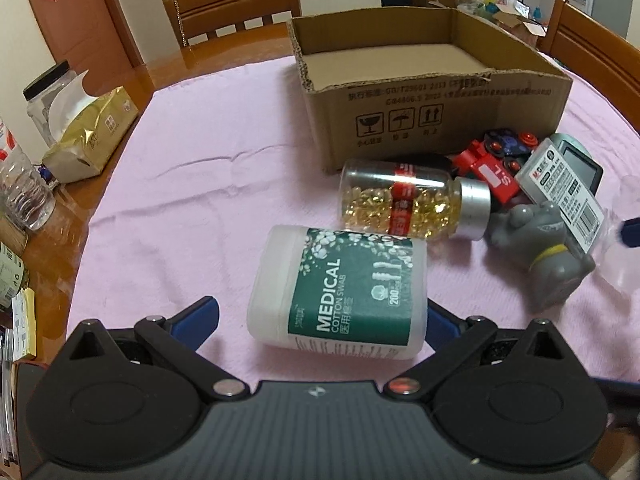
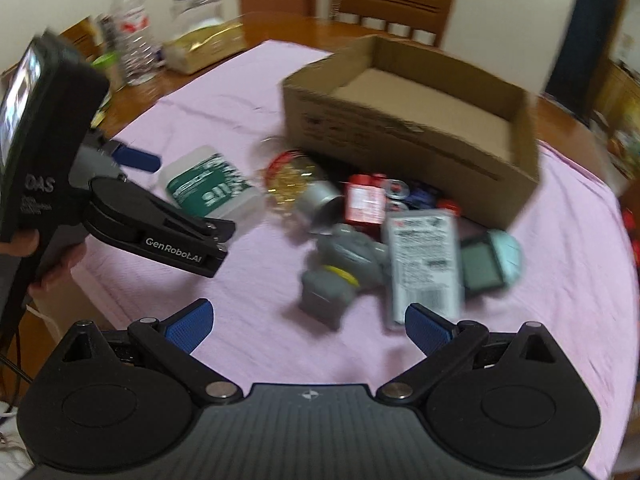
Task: Organize rigid objects
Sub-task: 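Move the left tool to the MEDICAL tub while the right tool approaches the grey cat, then close the left gripper on the MEDICAL tub while the right gripper grasps the grey cat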
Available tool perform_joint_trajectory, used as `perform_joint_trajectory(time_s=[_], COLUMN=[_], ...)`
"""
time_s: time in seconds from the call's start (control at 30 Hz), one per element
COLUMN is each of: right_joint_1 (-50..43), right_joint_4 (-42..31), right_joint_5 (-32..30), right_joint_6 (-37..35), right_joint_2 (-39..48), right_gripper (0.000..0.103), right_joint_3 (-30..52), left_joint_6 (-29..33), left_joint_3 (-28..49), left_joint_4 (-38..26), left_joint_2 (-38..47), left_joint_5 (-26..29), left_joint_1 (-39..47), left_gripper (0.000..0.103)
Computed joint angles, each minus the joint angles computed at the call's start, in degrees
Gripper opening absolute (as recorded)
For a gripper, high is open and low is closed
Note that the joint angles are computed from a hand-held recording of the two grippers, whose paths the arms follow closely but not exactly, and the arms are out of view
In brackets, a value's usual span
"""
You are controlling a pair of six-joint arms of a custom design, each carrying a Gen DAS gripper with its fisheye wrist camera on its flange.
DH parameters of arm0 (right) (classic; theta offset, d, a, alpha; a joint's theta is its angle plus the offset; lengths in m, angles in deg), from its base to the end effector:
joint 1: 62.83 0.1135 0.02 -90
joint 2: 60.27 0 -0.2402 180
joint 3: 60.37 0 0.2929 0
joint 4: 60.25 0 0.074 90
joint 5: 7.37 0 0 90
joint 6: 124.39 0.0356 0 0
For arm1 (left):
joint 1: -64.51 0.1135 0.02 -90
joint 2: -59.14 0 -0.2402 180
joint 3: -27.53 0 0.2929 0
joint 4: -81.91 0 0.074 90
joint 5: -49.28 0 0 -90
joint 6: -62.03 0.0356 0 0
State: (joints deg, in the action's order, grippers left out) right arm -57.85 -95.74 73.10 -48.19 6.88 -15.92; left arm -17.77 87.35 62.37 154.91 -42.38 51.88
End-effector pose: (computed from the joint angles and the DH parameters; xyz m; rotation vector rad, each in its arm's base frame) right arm 0.2530 0.0280 0.1291 -0.4799 2.5273 0.1574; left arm 0.3353 -0.0741 0.0902 0.4913 2.4908 0.0201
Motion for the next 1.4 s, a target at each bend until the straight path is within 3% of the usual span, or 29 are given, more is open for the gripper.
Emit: perform_joint_trajectory(time_s=[0.13,0.27,0.63,0.87,1.03,1.17,1.4], right_joint_1=[2.8,2.8,4.2,1.0,-1.3,-2.6,0.5], right_joint_4=[4.2,3.0,-4.5,-3.6,0.5,2.3,1.6], right_joint_5=[1.0,-1.0,-4.6,-1.7,1.1,-0.8,0.6], right_joint_6=[-2.0,-3.4,-4.2,-6.2,-2.5,-0.7,0.9], right_joint_2=[6.0,8.9,5.0,3.0,6.9,9.0,11.8], right_gripper=[0.103,0.103,0.103,0.103,0.103,0.103,0.103], right_joint_3=[1.5,3.0,2.5,2.1,2.9,3.3,4.8], left_joint_6=[-0.4,-0.2,-1.4,-1.7,-1.7,-1.1,-0.1], left_joint_3=[0.4,-0.4,-0.4,-0.8,-0.3,0.7,1.4], left_joint_4=[-1.6,-1.9,-3.0,-2.8,-2.9,-3.3,-3.4], left_joint_2=[-0.9,-2.6,-4.3,-4.9,-4.0,-2.7,-1.8], left_joint_5=[3.6,4.8,5.7,6.5,6.7,7.1,7.2], left_joint_1=[1.7,1.8,1.9,1.9,1.5,1.5,1.4], left_gripper=[0.102,0.102,0.102,0.102,0.102,0.102,0.102])
